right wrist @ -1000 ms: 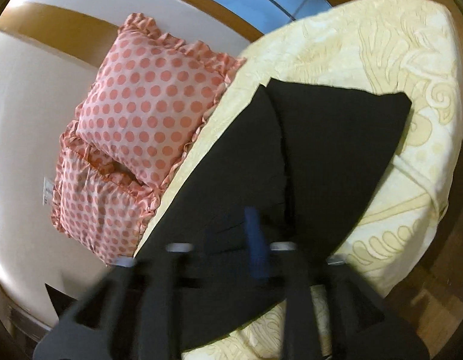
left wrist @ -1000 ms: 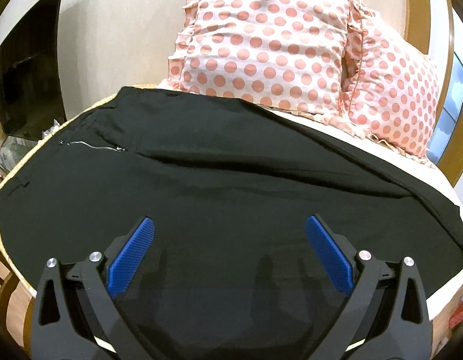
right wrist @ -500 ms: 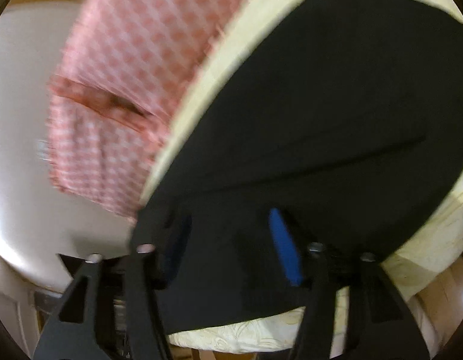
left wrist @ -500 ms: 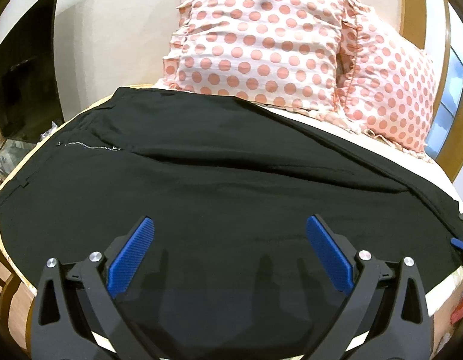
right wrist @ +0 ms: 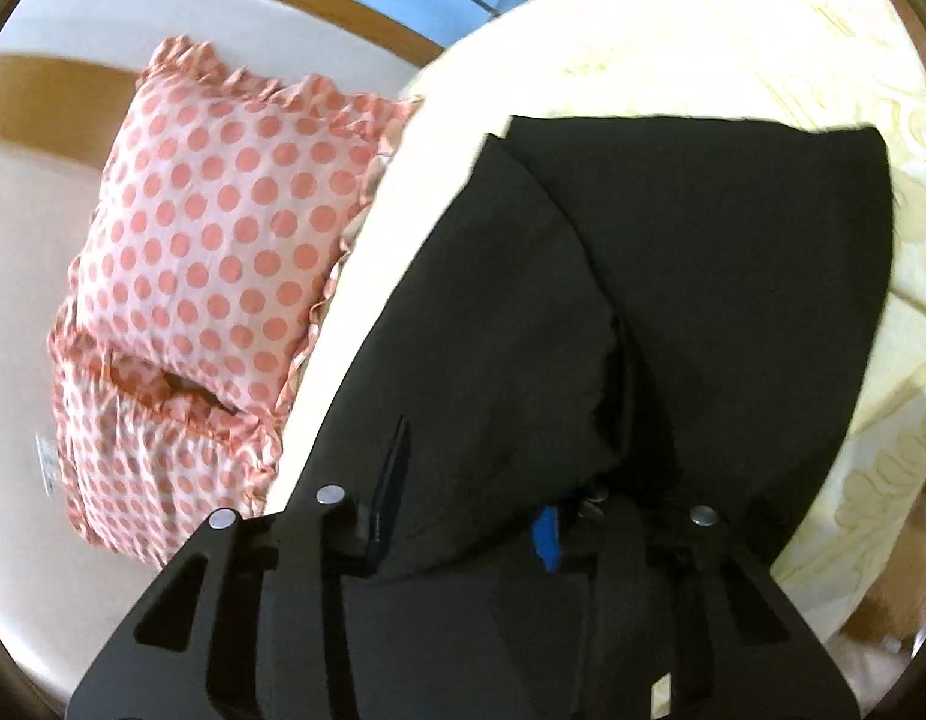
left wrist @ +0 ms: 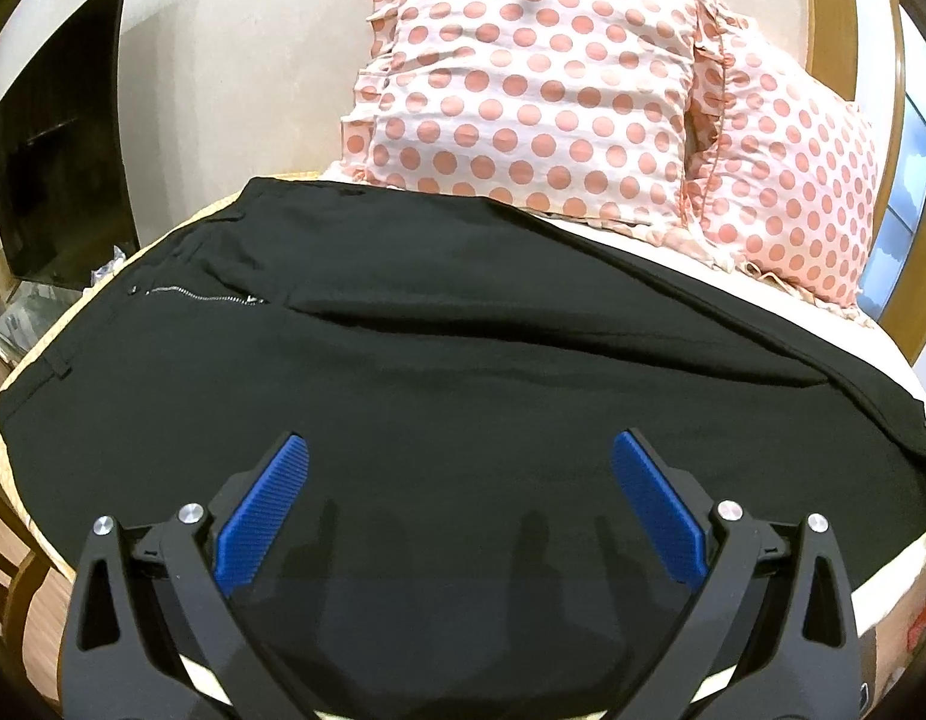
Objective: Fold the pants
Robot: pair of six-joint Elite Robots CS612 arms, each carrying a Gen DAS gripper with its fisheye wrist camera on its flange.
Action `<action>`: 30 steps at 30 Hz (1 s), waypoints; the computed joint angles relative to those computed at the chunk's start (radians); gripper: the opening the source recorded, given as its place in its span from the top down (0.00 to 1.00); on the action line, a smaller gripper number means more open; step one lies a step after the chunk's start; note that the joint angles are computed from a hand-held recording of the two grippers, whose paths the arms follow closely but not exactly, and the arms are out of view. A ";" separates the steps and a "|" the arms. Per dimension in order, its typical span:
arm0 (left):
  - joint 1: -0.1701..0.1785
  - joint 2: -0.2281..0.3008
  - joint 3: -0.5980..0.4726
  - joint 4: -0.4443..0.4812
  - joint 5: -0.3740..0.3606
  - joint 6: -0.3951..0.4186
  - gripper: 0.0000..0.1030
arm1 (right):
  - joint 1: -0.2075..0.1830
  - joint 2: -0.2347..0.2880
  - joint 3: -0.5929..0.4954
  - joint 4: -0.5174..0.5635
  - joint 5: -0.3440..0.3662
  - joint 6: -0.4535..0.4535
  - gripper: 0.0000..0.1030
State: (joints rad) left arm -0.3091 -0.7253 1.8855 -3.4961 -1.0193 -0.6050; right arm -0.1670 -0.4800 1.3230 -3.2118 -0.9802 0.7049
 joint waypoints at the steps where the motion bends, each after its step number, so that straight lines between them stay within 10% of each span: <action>1: 0.001 0.000 -0.003 -0.002 -0.006 0.003 0.02 | -0.001 0.006 -0.009 -0.001 0.003 -0.018 0.67; 4: 0.008 -0.004 -0.014 -0.007 -0.034 0.019 0.02 | -0.017 0.047 -0.045 -0.077 0.078 0.039 0.95; 14: 0.078 -0.022 -0.084 -0.032 -0.147 0.068 0.02 | -0.091 0.129 -0.083 -0.640 0.323 0.279 0.98; 22: 0.169 0.047 -0.366 0.365 -0.160 0.043 0.03 | -0.091 0.151 -0.099 -0.604 0.323 0.293 0.98; 30: 0.255 0.178 -0.678 0.795 -0.233 -0.131 0.35 | -0.085 0.151 -0.115 -0.504 0.312 0.224 0.98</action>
